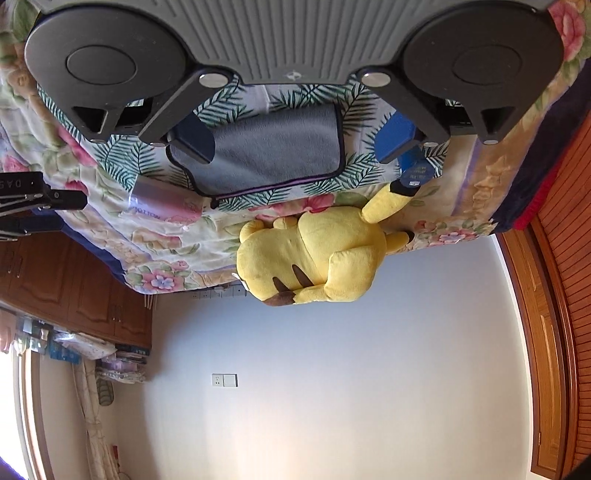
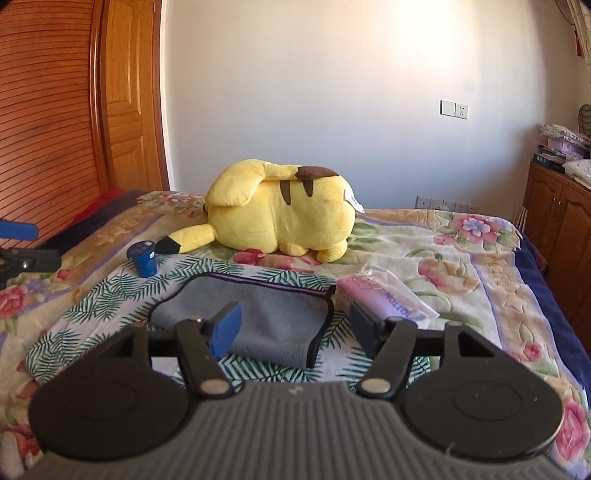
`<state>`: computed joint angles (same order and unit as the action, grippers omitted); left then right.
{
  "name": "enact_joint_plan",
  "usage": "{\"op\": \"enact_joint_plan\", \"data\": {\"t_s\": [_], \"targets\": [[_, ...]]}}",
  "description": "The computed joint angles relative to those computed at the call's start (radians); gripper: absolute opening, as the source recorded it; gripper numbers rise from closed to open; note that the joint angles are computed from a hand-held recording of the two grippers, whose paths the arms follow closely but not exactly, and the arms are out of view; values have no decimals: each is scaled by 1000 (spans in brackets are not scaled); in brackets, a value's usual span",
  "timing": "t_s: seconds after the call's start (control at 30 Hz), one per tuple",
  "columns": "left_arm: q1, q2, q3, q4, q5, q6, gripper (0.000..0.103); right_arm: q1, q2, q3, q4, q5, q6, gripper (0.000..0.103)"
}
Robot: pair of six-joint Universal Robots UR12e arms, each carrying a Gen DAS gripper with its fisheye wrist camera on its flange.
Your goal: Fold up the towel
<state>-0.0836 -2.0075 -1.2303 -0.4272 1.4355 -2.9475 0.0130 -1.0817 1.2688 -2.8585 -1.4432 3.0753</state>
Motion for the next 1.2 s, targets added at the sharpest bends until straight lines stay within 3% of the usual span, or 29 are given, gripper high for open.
{"op": "enact_joint_plan", "data": {"t_s": [0.1,0.4,0.57,1.2], "targets": [[-1,11,-24,22,9,-9,87,1,-13,21,-9,3,11,70],[-12,43,-97,39,44,-12,87,6,-37,77,-48,-8,27,99],[-19,57,-136,53,55,6,87,12,-48,103,-53,-6,32,103],[-34,117,-272,135,51,-40,87,38,-93,204,-112,-10,46,103]]}}
